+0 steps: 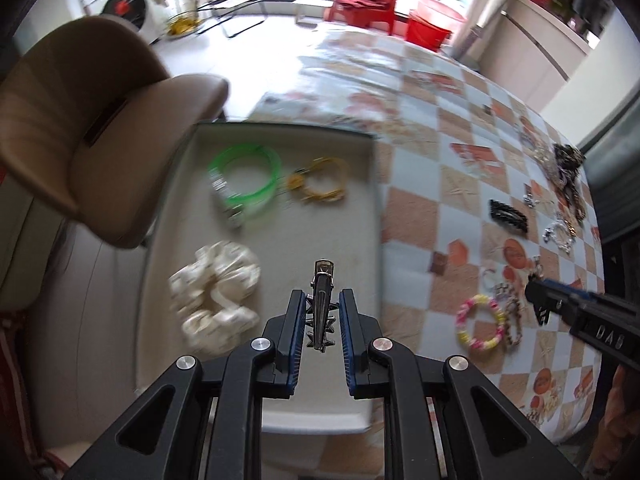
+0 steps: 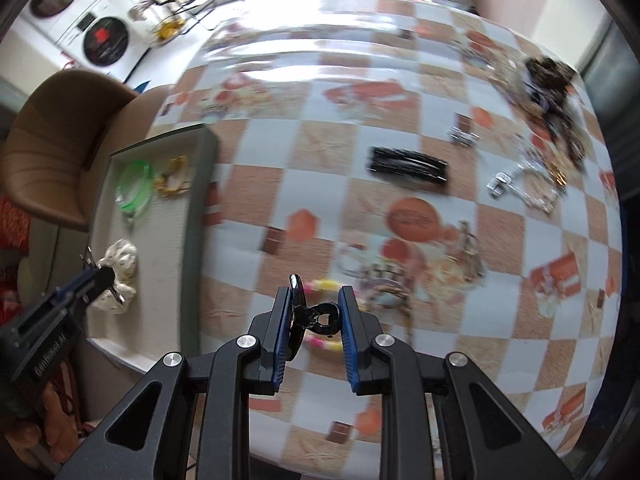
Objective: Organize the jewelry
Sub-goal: 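Carry the silver hair clip and black claw clip over the tray with both tools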
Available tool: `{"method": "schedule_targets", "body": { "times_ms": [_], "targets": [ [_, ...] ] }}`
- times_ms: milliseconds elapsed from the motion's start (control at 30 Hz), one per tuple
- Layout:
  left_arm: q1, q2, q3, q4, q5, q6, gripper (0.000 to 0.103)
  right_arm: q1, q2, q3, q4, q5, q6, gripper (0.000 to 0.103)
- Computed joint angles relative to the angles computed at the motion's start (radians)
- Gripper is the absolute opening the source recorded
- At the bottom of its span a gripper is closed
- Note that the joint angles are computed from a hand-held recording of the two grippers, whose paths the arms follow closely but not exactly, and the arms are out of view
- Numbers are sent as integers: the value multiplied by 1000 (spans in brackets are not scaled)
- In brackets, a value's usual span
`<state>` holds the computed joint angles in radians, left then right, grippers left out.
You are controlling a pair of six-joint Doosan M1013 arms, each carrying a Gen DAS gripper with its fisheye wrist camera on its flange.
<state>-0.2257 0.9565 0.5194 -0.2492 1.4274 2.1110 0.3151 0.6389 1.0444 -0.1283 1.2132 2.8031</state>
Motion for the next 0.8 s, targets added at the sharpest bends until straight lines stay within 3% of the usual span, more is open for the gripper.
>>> {"method": "schedule_targets", "body": {
  "times_ms": [467, 800],
  "targets": [
    [74, 55, -71, 57, 23, -125, 20, -6, 188, -321, 97, 34, -215, 25],
    [77, 108, -115, 84, 58, -154, 20, -29, 338, -557, 177, 95, -320, 25]
  ]
}}
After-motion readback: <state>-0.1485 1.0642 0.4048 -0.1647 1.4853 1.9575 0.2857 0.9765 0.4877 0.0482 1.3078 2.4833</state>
